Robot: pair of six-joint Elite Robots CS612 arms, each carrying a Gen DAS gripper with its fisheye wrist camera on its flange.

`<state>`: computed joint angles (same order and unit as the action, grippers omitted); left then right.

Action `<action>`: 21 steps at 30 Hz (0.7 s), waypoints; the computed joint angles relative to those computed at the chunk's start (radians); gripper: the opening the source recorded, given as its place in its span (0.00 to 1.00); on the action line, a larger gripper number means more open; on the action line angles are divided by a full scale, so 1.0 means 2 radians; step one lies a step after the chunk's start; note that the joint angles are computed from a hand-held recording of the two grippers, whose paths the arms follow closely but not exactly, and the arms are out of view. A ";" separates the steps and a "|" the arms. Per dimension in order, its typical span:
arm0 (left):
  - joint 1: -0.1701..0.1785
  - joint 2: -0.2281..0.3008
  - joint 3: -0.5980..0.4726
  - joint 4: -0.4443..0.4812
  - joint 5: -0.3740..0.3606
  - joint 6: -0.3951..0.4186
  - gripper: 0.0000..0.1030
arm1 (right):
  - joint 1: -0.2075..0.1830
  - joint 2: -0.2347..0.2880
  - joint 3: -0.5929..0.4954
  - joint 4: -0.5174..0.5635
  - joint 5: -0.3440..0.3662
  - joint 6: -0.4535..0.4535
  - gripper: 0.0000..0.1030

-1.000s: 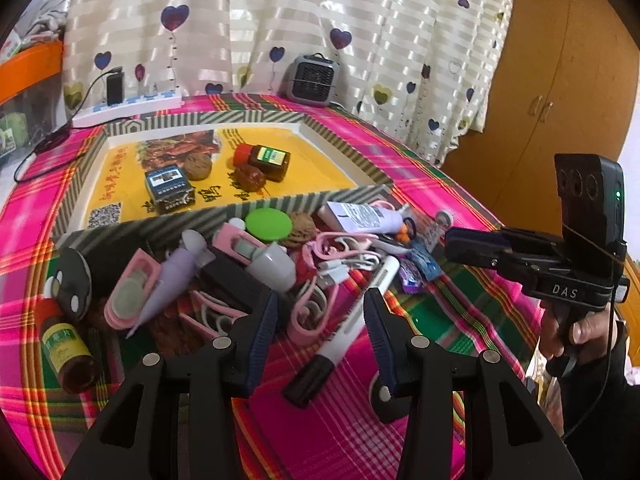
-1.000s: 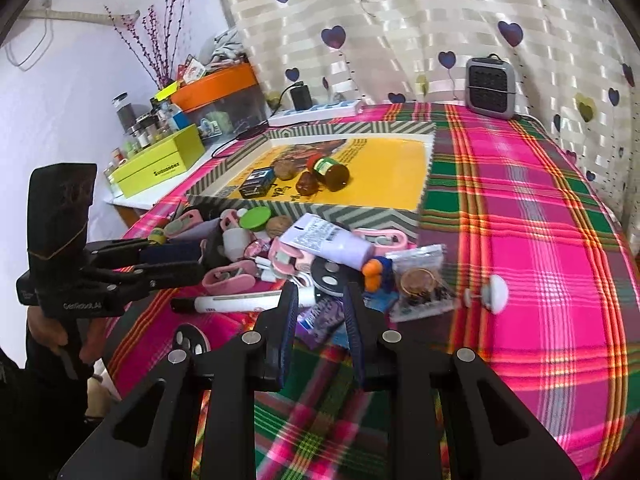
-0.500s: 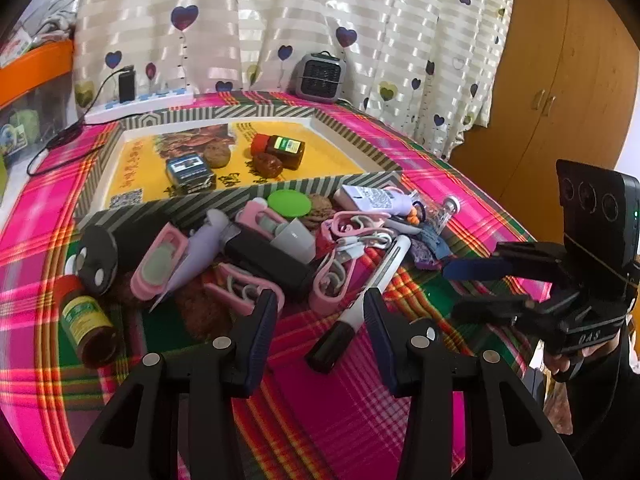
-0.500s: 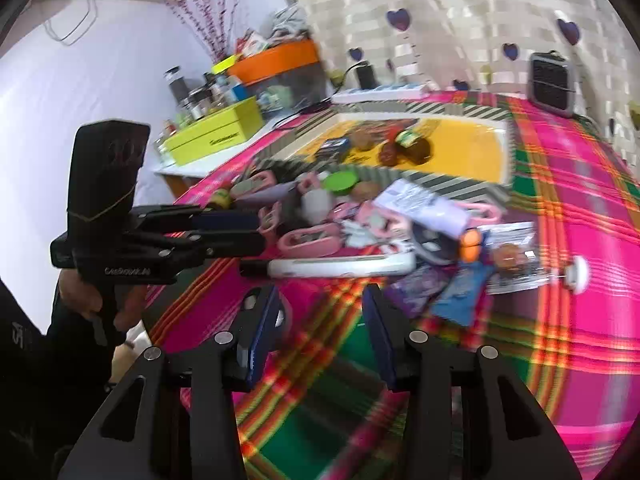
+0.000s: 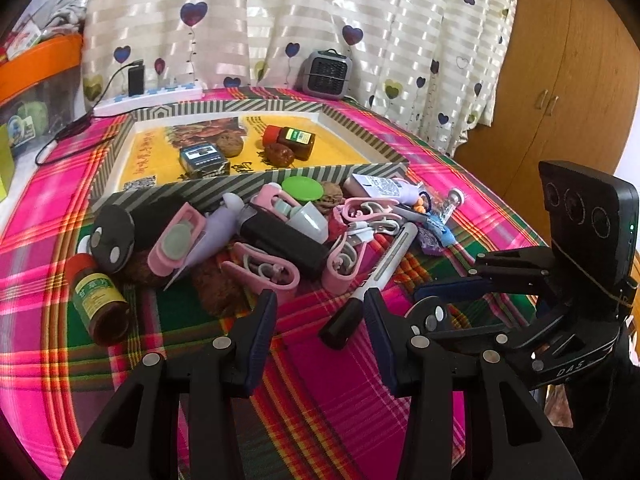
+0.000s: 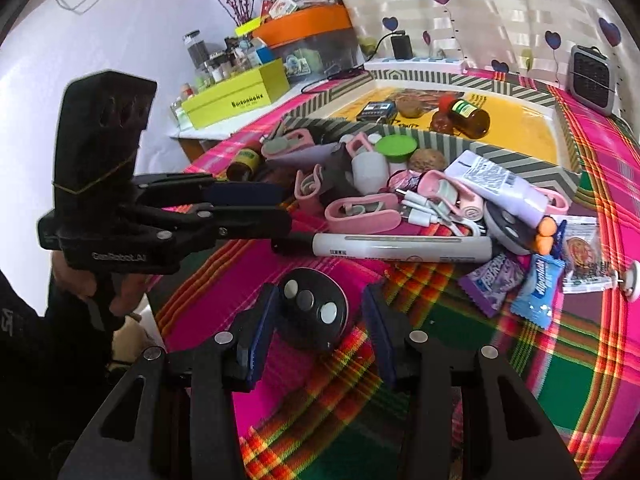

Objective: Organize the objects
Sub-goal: 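Grasp the black round fob with the right tool while the left tool grasps the white whiteboard marker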

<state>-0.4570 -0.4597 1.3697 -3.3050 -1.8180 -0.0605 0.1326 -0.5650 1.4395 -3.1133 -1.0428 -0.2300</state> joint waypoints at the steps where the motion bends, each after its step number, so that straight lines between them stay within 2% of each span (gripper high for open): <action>1: 0.000 0.000 0.000 0.000 -0.001 -0.001 0.42 | 0.000 0.000 -0.001 0.001 -0.001 -0.001 0.68; 4: 0.000 0.001 -0.001 0.002 0.002 -0.003 0.42 | 0.002 -0.001 -0.001 0.004 -0.009 -0.006 0.68; 5: 0.001 0.001 -0.002 0.002 0.000 -0.003 0.42 | 0.003 -0.002 -0.001 0.004 -0.013 -0.009 0.66; 6: 0.001 0.001 -0.002 0.003 -0.002 -0.002 0.42 | 0.004 -0.002 0.000 0.003 -0.018 -0.012 0.32; 7: 0.000 0.002 -0.003 0.003 -0.003 -0.001 0.42 | 0.004 -0.003 0.001 0.003 -0.018 -0.015 0.11; 8: 0.000 0.002 -0.003 0.004 -0.005 0.001 0.42 | 0.003 -0.004 0.003 0.004 -0.014 -0.016 0.00; 14: -0.001 0.004 -0.008 0.015 -0.014 0.013 0.42 | 0.004 -0.009 0.012 -0.010 -0.032 -0.023 0.00; 21: -0.006 0.007 -0.018 0.035 -0.021 0.044 0.42 | -0.007 -0.012 0.022 -0.032 -0.060 0.013 0.00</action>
<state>-0.4684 -0.4451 1.3338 -3.2348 -1.8594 0.0267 0.1178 -0.5895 1.4841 -3.1779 -1.1624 -0.2040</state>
